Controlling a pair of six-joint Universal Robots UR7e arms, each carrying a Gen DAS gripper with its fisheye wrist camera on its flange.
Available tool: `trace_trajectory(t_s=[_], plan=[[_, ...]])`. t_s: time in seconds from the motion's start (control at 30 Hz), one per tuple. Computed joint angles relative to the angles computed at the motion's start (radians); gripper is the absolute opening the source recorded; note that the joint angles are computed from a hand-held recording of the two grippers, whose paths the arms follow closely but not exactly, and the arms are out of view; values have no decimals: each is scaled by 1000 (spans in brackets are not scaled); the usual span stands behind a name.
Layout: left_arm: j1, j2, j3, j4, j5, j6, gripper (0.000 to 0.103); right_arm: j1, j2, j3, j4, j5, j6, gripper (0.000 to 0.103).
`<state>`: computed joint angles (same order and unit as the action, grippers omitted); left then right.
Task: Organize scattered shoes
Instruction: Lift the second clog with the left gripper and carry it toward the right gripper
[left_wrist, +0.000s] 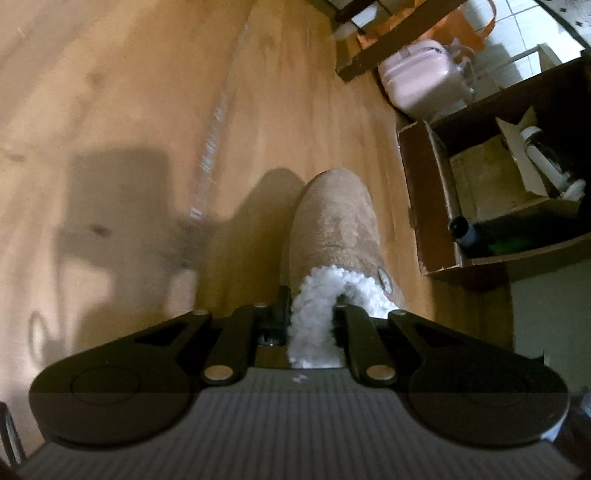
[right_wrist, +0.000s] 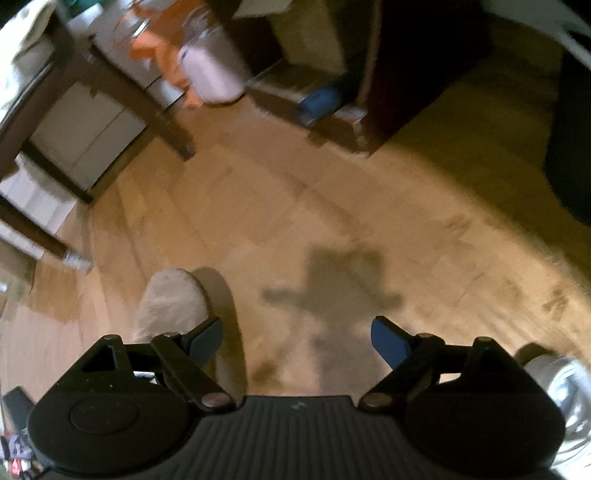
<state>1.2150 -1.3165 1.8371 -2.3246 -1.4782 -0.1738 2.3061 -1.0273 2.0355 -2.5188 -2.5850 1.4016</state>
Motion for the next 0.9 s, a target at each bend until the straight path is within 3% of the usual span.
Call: trace_trajectory(t_s=[0.1, 0.17, 0.3, 0.43, 0.6, 0.8, 0.9], plan=[[21, -88, -30, 93, 14, -9, 10, -9, 106, -60, -155, 97, -157, 88], [39, -148, -15, 88, 18, -21, 12, -6, 181, -120, -210, 166, -258, 88], [154, -289, 33, 28, -32, -57, 12, 16, 314, -252, -245, 269, -458, 88], [271, -409, 35, 25, -26, -60, 12, 41, 445, -389, -246, 359, -635, 88], [372, -484, -28, 91, -26, -91, 13, 32, 564, -519, -246, 533, -697, 88], [486, -587, -53, 82, -57, -118, 13, 31, 693, -687, -207, 656, -759, 88], [528, -611, -62, 81, 26, -95, 14, 38, 767, -784, -168, 711, -777, 88]])
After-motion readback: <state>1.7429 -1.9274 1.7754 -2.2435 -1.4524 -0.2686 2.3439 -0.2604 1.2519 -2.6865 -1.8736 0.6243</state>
